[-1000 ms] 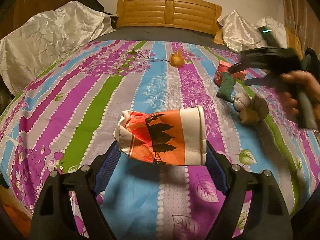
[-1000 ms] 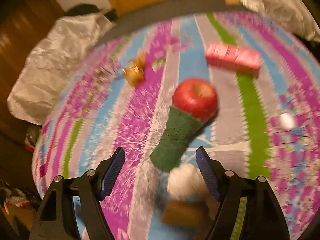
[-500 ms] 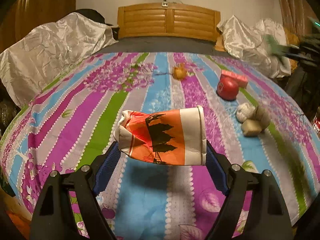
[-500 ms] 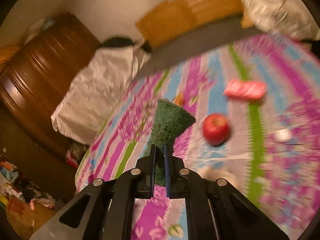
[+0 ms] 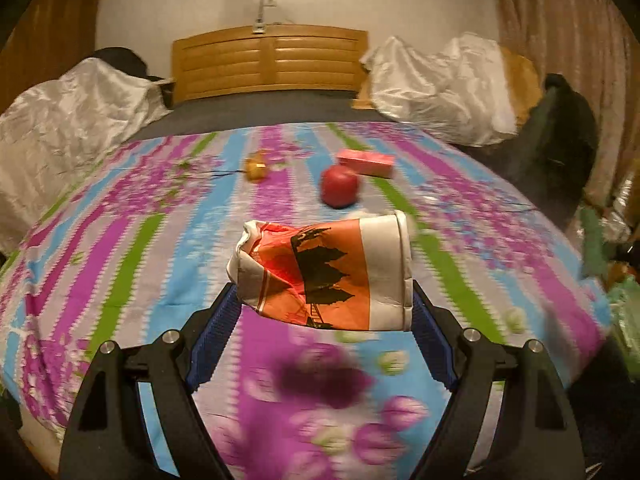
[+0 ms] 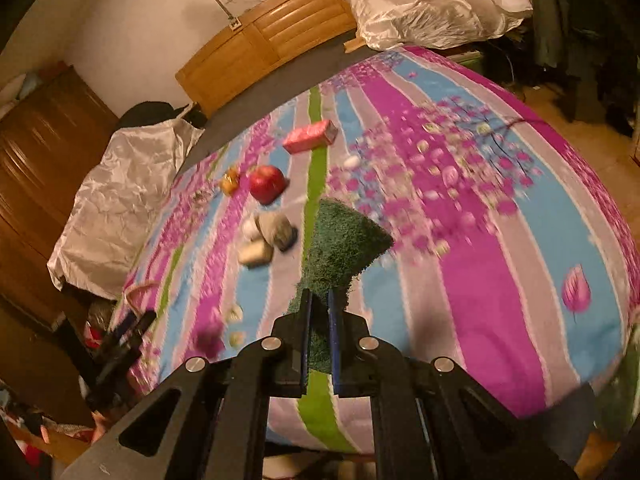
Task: Collect trash
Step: 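Carry the paper cup and green scrubbing pad over the green bin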
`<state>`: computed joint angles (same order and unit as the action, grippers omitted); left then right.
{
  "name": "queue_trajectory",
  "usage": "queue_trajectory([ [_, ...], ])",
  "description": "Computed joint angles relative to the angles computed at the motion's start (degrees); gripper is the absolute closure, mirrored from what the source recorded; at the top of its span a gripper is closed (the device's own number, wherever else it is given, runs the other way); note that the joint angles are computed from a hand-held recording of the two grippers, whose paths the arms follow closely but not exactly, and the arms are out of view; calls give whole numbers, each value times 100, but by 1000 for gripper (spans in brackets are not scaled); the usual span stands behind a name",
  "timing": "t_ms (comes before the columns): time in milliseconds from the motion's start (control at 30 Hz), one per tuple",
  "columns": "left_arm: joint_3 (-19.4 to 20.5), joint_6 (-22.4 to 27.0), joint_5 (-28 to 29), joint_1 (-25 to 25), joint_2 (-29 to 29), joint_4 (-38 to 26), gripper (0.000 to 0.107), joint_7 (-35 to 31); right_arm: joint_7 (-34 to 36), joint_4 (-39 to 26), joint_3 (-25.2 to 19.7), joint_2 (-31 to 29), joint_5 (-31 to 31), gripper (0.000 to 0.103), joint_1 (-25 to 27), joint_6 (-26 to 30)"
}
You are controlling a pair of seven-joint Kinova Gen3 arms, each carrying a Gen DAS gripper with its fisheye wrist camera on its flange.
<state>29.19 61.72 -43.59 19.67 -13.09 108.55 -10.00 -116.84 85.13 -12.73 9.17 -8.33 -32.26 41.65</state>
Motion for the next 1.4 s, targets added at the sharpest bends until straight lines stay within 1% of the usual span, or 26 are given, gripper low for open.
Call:
queue_trajectory([
  [100,156,-3,-99,133,258,-235,29,17,-173,332,90,-196,470,94,-317,-159],
  [167,166,31,-198,306,421,-365,29,19,-151,503,-39,-287,560,94,-228,-277],
  [267,105,47,-292,574,690,-592,29,-50,-125,538,-39,-301,688,94,-217,-343],
  [300,66,33,-307,659,777,-659,29,-87,-194,618,-23,-362,833,94,-249,-376],
  [433,-89,9,-403,1002,1110,-907,29,-224,-320,835,6,-543,1067,94,-175,-537],
  [667,-507,-206,-432,1507,1597,-1330,29,-579,-460,1194,60,-793,1149,94,135,-655],
  [867,-820,-433,-510,1943,2093,-1865,29,-975,-655,1499,72,-1106,1279,94,422,-701],
  [967,-950,-611,-664,2209,2335,-2125,29,-1148,-848,1619,17,-1294,1454,94,556,-686],
  [1033,-1048,-748,-683,2353,2436,-2224,29,-1221,-1075,1695,-70,-1442,1684,94,651,-648],
  [1167,-1222,-1014,-625,2615,2684,-2532,29,-1462,-1344,1867,-199,-1753,1956,94,858,-556],
  [1400,-1495,-1359,-520,3041,3146,-3243,29,-2127,-1539,2141,-313,-2309,2068,94,1321,-382],
])
